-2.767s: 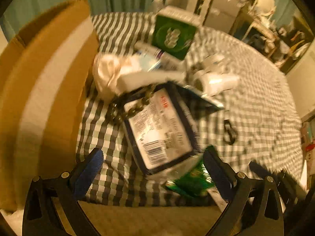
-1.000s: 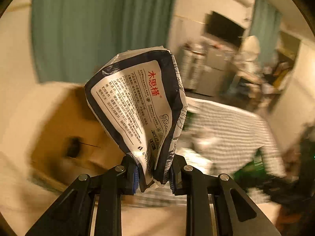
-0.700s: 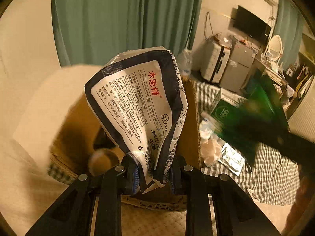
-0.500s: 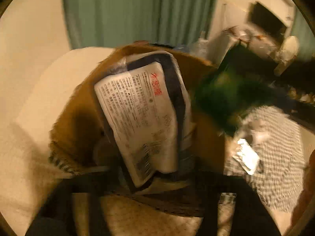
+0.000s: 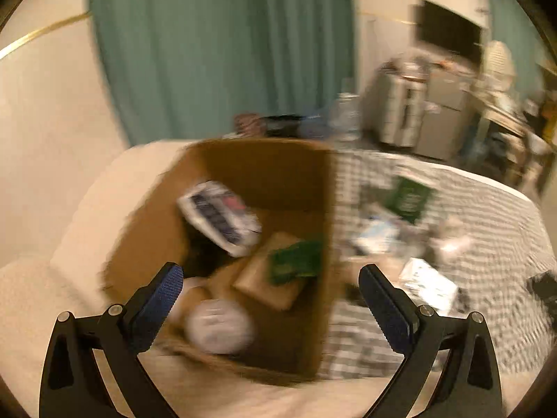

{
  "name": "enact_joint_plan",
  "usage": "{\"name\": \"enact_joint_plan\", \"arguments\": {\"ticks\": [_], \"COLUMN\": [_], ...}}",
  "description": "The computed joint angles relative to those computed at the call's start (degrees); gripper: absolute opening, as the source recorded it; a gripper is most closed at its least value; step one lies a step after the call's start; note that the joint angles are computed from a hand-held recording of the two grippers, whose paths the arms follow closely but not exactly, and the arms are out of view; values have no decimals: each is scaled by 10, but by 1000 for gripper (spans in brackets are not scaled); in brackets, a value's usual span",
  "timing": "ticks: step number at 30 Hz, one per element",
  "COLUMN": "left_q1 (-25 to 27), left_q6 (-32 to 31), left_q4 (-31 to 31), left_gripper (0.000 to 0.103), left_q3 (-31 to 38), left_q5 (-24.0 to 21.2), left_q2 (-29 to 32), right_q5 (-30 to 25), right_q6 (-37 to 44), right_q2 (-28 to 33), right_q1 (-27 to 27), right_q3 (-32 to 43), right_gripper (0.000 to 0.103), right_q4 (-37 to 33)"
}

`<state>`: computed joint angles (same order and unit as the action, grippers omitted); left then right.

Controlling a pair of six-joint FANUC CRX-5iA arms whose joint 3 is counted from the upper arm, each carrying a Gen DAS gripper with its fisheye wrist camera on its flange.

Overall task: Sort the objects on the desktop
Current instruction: 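Grasp the lace cloth with the left gripper while the right grasps a white sachet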

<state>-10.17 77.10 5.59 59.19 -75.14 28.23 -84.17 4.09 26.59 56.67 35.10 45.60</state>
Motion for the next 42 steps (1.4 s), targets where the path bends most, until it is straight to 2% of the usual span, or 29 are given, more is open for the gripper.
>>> {"name": "enact_joint_plan", "arguments": {"ticks": [2,4,6,9,10,13,16,17,18,19,21,23,24,27,30,32,34,37,40,42], "left_q1": [-15,-30,-42,-60,-66,-86,-82,-78,-76,-75,-74,-76,-76,-75,-69,-66,-68,-70,-70,-70], "left_q6": [-34,-51,-55,-39,-31,22,61,79,88,92,97,96,95,98,103,109,119,127,152,181], "left_q4": [42,68,109,136,136,63,56,60,62,62,61,58,56,58,73,77,72,69,58,56], "left_gripper": [103,103,103,103,103,103,103,103,103,103,103,103,103,103,103,103,103,103,103,103], "left_q3": [-42,-79,-106,-69,-57,6,69,80,81,72,74,78,80,82,42,41,58,70,51,78], "left_q5": [17,31,40,-8,-25,-76,-134,-144,-144,-134,-134,-138,-140,-148,-118,-114,-122,-120,-81,-85], "left_q2": [-17,-29,-29,16,31,72,114,124,126,122,127,134,135,141,124,123,134,142,131,147], "right_q5": [-22,5,21,63,60,58,-56,-72,-66,-51,-40,-64,-64,-30,-8,-18,-79,-99,-76,-57], "right_q6": [-49,-64,-61,-45,-35,24,87,104,105,91,78,59,49,35,19,12,9,4,-23,-46], "right_q2": [-24,-53,-64,-79,-68,-37,47,63,67,62,54,56,51,30,15,18,52,75,57,43], "right_q1": [2,-9,-26,-33,-35,-52,-58,-64,-68,-69,-72,-70,-69,-67,-55,-46,-36,-27,-21,-20], "right_q3": [-61,-100,-107,-117,-100,-45,84,109,111,98,80,78,68,32,3,1,31,38,3,-23], "right_gripper": [87,87,87,86,86,86,86,86,84,81,62,14,8,5,4,4,4,3,3,3], "right_q4": [-18,-72,-124,-177,-192,-270,-321,-347,-362,-365,-373,-369,-366,-364,-330,-296,-251,-225,-208,-207]}}
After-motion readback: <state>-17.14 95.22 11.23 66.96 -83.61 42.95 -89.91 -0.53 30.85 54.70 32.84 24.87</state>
